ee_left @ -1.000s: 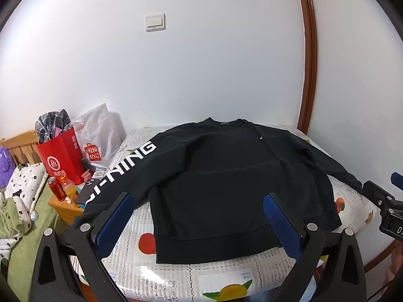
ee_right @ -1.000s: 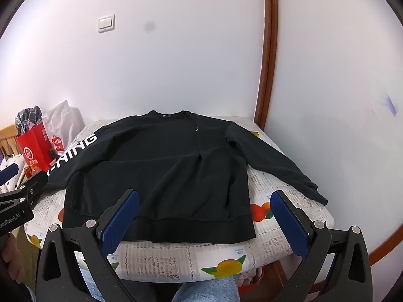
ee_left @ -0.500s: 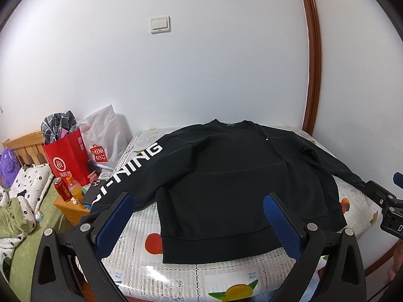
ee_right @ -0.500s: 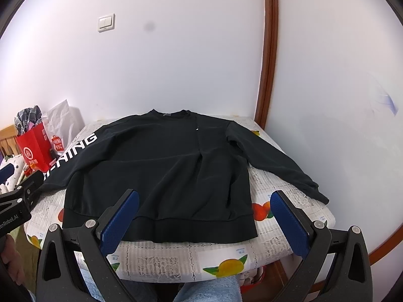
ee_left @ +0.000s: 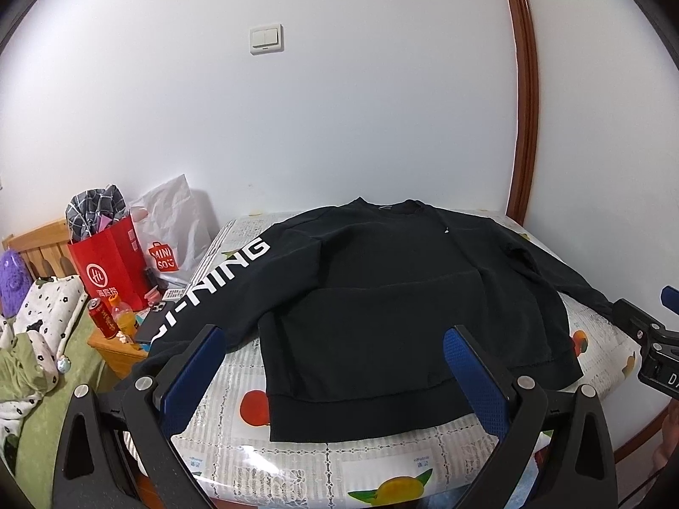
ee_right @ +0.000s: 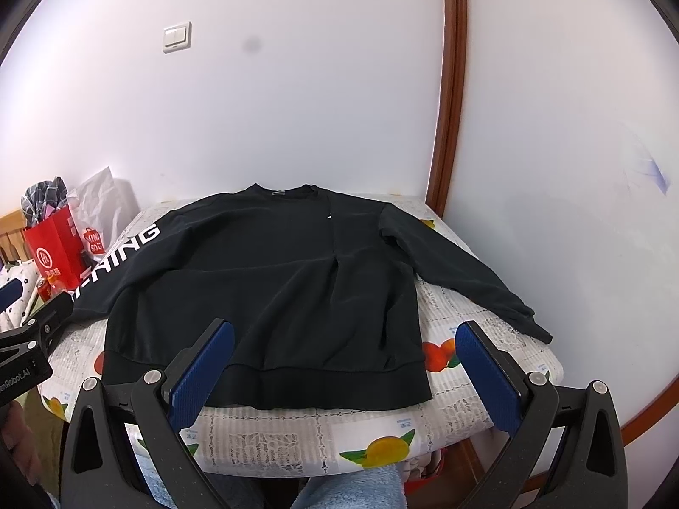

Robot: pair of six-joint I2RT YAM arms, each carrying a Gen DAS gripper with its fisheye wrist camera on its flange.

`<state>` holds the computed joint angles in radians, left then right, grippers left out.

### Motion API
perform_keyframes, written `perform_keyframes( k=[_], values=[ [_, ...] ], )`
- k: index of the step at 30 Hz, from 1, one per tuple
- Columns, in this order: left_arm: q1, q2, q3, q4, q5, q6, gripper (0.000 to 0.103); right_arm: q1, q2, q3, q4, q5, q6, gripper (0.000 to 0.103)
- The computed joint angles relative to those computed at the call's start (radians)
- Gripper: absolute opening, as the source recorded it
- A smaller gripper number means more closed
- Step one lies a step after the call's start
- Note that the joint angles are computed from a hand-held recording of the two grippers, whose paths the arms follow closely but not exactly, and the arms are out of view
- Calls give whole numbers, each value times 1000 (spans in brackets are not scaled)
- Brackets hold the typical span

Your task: Fold small clothes

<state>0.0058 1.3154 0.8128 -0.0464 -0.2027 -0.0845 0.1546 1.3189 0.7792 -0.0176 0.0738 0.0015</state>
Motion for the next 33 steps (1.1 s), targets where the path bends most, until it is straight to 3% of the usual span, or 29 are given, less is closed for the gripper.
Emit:
perform_keyframes(
  k=[33],
  values=[
    [0,3,-33,31,5,-4,103,14,12,-14,27,30,11,102]
  ],
)
